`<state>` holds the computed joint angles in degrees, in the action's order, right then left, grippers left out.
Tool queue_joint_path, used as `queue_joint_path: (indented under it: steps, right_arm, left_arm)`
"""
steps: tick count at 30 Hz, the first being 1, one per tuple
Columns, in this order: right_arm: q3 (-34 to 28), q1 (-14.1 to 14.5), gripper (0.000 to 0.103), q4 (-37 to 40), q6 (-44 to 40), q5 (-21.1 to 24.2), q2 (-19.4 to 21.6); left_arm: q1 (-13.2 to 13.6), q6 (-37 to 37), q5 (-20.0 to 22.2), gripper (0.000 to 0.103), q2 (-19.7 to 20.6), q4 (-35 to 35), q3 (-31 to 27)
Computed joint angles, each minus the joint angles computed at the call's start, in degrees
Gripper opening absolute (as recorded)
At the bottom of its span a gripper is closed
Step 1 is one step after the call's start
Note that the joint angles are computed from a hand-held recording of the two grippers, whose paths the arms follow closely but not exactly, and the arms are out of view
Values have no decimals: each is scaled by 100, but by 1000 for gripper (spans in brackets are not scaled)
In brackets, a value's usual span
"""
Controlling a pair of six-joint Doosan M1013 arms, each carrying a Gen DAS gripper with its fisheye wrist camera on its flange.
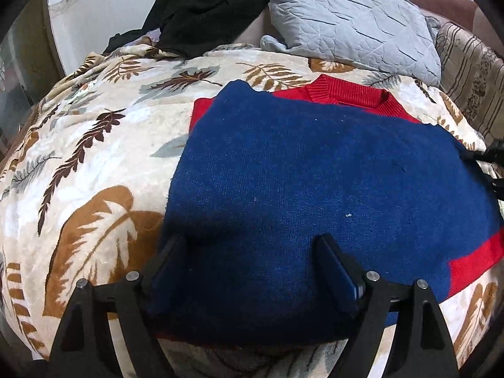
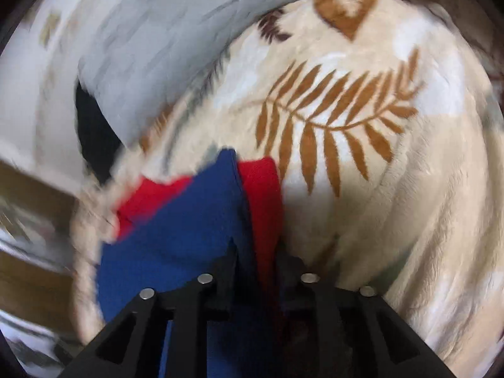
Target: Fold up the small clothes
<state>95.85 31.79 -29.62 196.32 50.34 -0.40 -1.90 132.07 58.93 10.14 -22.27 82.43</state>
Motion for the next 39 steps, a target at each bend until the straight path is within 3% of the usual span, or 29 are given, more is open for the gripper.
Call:
queue_joint_path:
  steps: [1,3,5,11,13,14,15,16,18,23,26,28,33,34,37,38,39]
  right_arm:
    - [-75,58,63,-65,-21,215,11]
    - [-310,272,64,-348,31,865,65]
    - [-406,470,64,-746,169,989,53]
    - [-612,971,65,-1249,40,110,221]
    - [-646,1056,65,-1126,-275,-101,345]
    - [-639,1068,65,-1061,-353,-121,391]
    - [-601,1046,65,-928,-394,-132,442]
    - [-523,1002,65,-739,-390,-153,459]
    - [-246,991,65,-920,120,-454,387]
    - [-46,967,65,-1064,308,-717,256]
    - [-8,1019,65,-1220,462,-708,240]
    - [-7,1057,66,-1291,495,-679,243]
    - [23,1058,66,-1365,535,-804,219]
    - [11,1039,66,-1370,534,-836,244]
    - [19,1065,66,-1457,506,-835,254]
    - [25,1068,66,-1479,472,-841,257]
    - [28,1081,66,-1502,443,-837,259]
  left_arm:
    - [-4,-16,-10,85,-3,10,2]
    - [-16,-54,15,85,-1,47,-15]
    - [70,-88,329,85,56,-160,-171]
    - [650,13,870,85,71,-1284,-482]
    - [806,-38,1315,85,217,-1438,-613]
    - [829,-159,1625,75,345,-1366,-709]
    - [797,-456,1986,30,532,-1020,-830]
    - [836,-643,2048,18,617,-959,-851]
    - [957,-925,2391,15,750,-1267,-1046]
    - [1001,-775,2736,18,845,-1701,-1465]
    - [894,-890,2629,66,1012,-1946,-1785]
    - [725,-1033,2390,67,1205,-1811,-2032]
    - [285,-1930,2973,66,2097,-1382,-3032]
    - [227,-2069,2992,63,2187,-1231,-3123]
    - [110,-2024,2966,25,2336,-1080,-3291]
    - [107,-1972,3094,17,2392,-1152,-3388]
    - [113,-1946,2979,15,2347,-1166,-3354]
